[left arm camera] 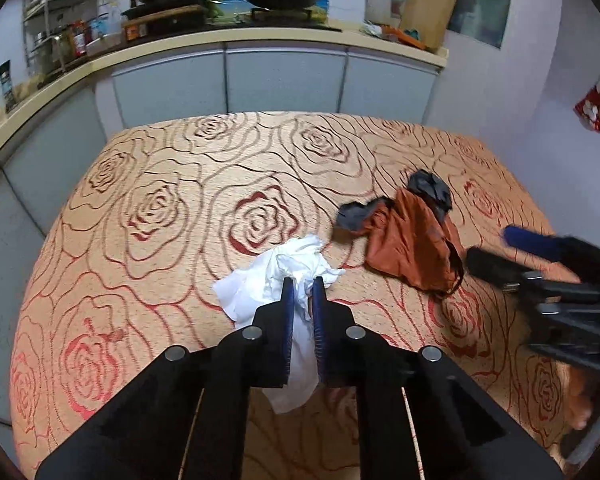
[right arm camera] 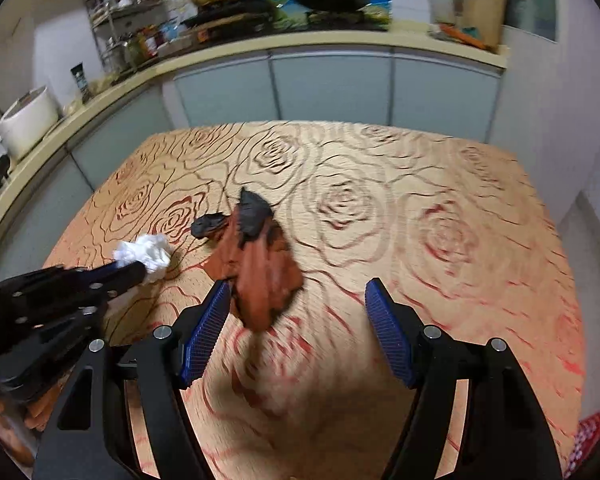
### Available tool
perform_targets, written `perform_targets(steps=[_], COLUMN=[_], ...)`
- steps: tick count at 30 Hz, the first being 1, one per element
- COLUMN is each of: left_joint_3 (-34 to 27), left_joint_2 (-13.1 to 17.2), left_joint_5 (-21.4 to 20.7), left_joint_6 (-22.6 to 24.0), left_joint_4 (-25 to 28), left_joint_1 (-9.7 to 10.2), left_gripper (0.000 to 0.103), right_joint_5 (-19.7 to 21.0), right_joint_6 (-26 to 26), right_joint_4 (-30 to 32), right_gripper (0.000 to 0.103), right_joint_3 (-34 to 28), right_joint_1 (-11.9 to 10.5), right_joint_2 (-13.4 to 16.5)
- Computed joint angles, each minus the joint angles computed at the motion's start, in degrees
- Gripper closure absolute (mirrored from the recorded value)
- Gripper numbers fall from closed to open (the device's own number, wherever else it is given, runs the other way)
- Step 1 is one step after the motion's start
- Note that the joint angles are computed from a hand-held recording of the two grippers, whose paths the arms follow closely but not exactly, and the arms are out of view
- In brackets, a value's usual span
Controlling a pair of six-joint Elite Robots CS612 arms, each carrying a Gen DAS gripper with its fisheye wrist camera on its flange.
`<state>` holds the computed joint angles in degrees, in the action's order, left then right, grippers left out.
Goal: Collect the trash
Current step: 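Grasp the white tissue with the left tool while the right tool grasps the orange-brown cloth, then lift both held items and carry them toward the red basket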
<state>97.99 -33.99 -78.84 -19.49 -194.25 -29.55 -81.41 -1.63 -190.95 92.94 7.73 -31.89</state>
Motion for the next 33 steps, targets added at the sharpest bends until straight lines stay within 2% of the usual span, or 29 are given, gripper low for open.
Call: perform_targets(steps=[4, 11, 16, 17, 19, 20, 26, 33], left_joint_3=[0.5, 1.3, 1.4, 1.5, 1.6, 1.7, 2.5, 4.2], left_joint_2=[-0.3, -0.6, -0.7, -0.8, -0.8, -0.9, -1.3, -2.6], left_joint_5=[0.9, 2.1, 2.4, 2.7, 2.9, 3.1, 3.5, 4.2], left_joint_6=[-0.1, -0.1, -0.8, -0.6, -0.4, -0.3, -0.4, 1.1], left_joint_4=[-0.8, -2.0, -1.9, -2.0, -2.3, -2.3, -3.0, -4.6], left_joint_1=[0.00, -0.03, 0.16, 0.12, 0.11, 0.08, -0.13, -1.21], left_gripper=[0.094, 0.094, 0.094, 0.094, 0.094, 0.094, 0.094, 0.094], right_joint_5=[0.5, 2.5, -0.7, -1.0, -1.9, -1.3, -0.6, -2.5], right_joint_6=[-0.8, -1.2, -1.5, -1.4, -1.4, -0.9, -0.6, 0.8], right_joint_4=[1.3, 3.0, 6.8, 7.1, 7.3, 7.4, 5.7, -2.1], right_gripper=[0.035, 0.035, 0.033, 0.034, 0.047, 0.048, 0.055, 0.056], right_joint_3=[-2.6, -4.1, -6.5, -6.7, -6.9, -6.8, -4.8, 1.5], right_joint_1=[0.9, 1.3, 2.1, 2.1, 2.1, 1.9, 1.4, 1.0], right_joint_2=[1.2, 1.4, 2.2, 2.3, 2.4, 2.4, 1.5, -1.5])
